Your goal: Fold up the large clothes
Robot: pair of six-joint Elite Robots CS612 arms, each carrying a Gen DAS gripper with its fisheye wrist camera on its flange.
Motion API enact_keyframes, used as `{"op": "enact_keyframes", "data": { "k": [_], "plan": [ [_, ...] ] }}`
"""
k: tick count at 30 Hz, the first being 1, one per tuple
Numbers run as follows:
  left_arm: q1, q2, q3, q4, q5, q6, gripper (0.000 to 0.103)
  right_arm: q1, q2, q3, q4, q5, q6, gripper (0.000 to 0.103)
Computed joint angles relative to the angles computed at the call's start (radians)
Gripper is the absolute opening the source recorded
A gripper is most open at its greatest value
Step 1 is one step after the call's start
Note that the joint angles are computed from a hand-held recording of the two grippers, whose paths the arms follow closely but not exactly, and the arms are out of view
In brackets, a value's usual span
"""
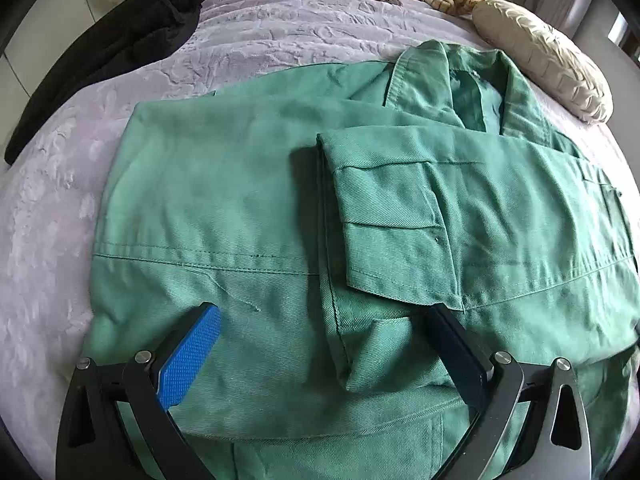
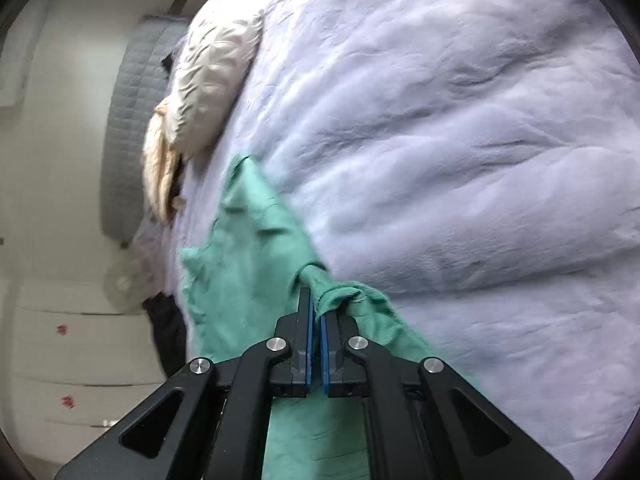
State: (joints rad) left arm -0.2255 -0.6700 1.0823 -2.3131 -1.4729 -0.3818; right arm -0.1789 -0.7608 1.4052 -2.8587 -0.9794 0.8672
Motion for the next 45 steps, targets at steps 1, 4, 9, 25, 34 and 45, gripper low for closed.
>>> {"op": "enact_keyframes", "data": {
  "k": [1,4,9,25,34,45],
  "plan": [
    [-0.003,0.004,-0.007,0.006,0.011,0.002,0.103,0.004,-0.004,0.001,0.045,-0.012,-0.018,0.003],
    [-0.007,0.006,-0.01,0.01,0.024,0.001,0.103,0.003,-0.012,0.025,0.092,-0.014,-0.03,0.003],
    [-0.005,0.004,-0.005,0.005,0.023,0.007,0.103,0.008,-0.03,0.029,0.13,0.018,-0.115,0.008],
    [-0.013,0.001,-0.006,0.01,0.059,0.009,0.103,0.074,0.225,-0.551,0.553,-0.127,-0.594,0.005],
    [-0.016,0.032,-0.045,-0.007,0.081,0.068,0.103,0.075,0.267,-0.61,0.619,-0.201,-0.588,0.004],
    [0.021,-0.051,0.04,-0.033,-0.052,0.09,0.053,0.072,0.07,-0.305,0.436,-0.192,-0.579,0.008]
  ]
}}
